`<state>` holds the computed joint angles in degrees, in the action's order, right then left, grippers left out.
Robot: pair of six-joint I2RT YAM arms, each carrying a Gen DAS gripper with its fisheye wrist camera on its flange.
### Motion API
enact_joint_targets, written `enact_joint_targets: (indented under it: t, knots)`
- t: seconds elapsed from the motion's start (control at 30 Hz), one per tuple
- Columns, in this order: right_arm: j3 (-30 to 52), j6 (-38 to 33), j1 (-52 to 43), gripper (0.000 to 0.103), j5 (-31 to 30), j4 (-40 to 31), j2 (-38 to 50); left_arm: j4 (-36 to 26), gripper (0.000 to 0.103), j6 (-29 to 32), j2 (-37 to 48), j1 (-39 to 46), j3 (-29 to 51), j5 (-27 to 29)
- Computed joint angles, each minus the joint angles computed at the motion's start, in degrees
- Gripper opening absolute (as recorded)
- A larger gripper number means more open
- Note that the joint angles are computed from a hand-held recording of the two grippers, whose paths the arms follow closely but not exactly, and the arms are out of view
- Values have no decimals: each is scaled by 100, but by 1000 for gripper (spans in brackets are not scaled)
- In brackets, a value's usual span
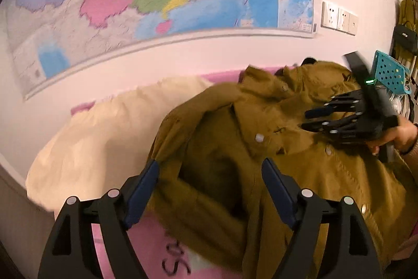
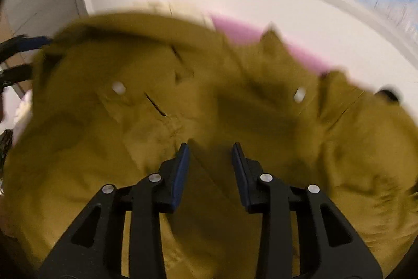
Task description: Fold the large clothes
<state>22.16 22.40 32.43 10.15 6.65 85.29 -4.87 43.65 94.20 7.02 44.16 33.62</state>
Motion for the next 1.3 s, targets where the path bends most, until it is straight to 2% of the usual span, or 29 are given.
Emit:
enact_joint_targets:
  t: [0.03, 0.07, 0.1, 0.23, 0.3, 0.37, 0.4, 0.43, 0.47, 0.53, 0.57, 0.6, 0.67, 0.73, 0.8, 0.87, 0.97, 1.0, 1.07, 1.13, 1.17, 1.2, 1.23, 1.27, 1.3]
  knots:
    - [62, 47, -86, 34, -157, 190, 401, 80, 84, 4, -30, 66, -79, -50]
    - [-53, 142, -111, 34, -157, 582, 513, 236, 84, -77, -6, 114, -163, -246]
    - [-32, 210, -153, 34, -218, 524, 497, 224, 84, -110, 79, 173, -132, -337]
    - [-84, 409, 307, 39, -58, 295, -241, -391, 83, -46, 634, 490, 353, -114]
    - [-30, 468, 713, 47, 32, 265, -477, -538, 81, -22, 782, 510, 471, 0]
    - [47, 521, 1227, 47, 89, 320, -633, -705, 66, 49, 847, 442, 508, 41]
    - [61, 577, 1478, 47, 127, 437, -625, -670, 54, 76, 855, 371, 477, -18]
    - [135, 579, 1651, 47, 149, 491, -603, -636, 30, 115, 865, 349, 458, -40]
    - [284, 575, 1899, 47, 140, 559, -503, -679, 17, 175, 913, 310, 504, -75]
    - [632, 594, 2466, 47, 289, 638, -264, -1088, 10, 154, 1059, 339, 811, 11]
    - [726, 599, 2589, 47, 196, 538, -380, -1451, 9, 231, 1129, 424, 1061, 174]
    - [717, 830, 2976, 48, 395, 459, -500, -1672, 8, 261, 1115, 493, 1224, 271]
    - [994, 630, 3259, 53, 432, 523, -333, -2031, 7, 324, 978, 599, 1454, 439]
    - [1423, 592, 3289, 54, 427, 438, 23, -2418, 6, 417, 850, 667, 1720, 608]
    - [1870, 656, 3090, 66, 256, 683, 699, -2760, 6, 498, 685, 712, 1951, 671]
    - [2208, 664, 3058, 66, 313, 712, 1116, -3100, 6, 465, 716, 717, 2264, 671]
    - [2694, 681, 3046, 57, 616, 531, 1677, -3427, 6, 471, 818, 639, 2604, 496]
    - [2718, 799, 3002, 51, 639, 537, 1702, -3525, 6, 504, 853, 626, 2671, 478]
    - [2452, 979, 2936, 47, 779, 990, 1447, -3525, 7, 460, 820, 598, 2668, 396]
    - [2211, 1133, 2984, 57, 1133, 1154, 1112, -3530, 7, 524, 789, 633, 2673, 455]
    - [2153, 982, 2946, 57, 883, 1275, 1018, -3605, 7, 534, 813, 639, 2731, 463]
    - [2276, 902, 2915, 59, 663, 1115, 1084, -3666, 7, 550, 842, 631, 2792, 458]
    - [2448, 905, 2918, 59, 617, 865, 1201, -3657, 7, 549, 842, 614, 2808, 441]
    - [2647, 933, 2950, 47, 668, 625, 1392, -3653, 7, 519, 834, 580, 2822, 403]
    - [2749, 891, 2922, 28, 524, 581, 1534, -3721, 8, 494, 853, 549, 2883, 372]
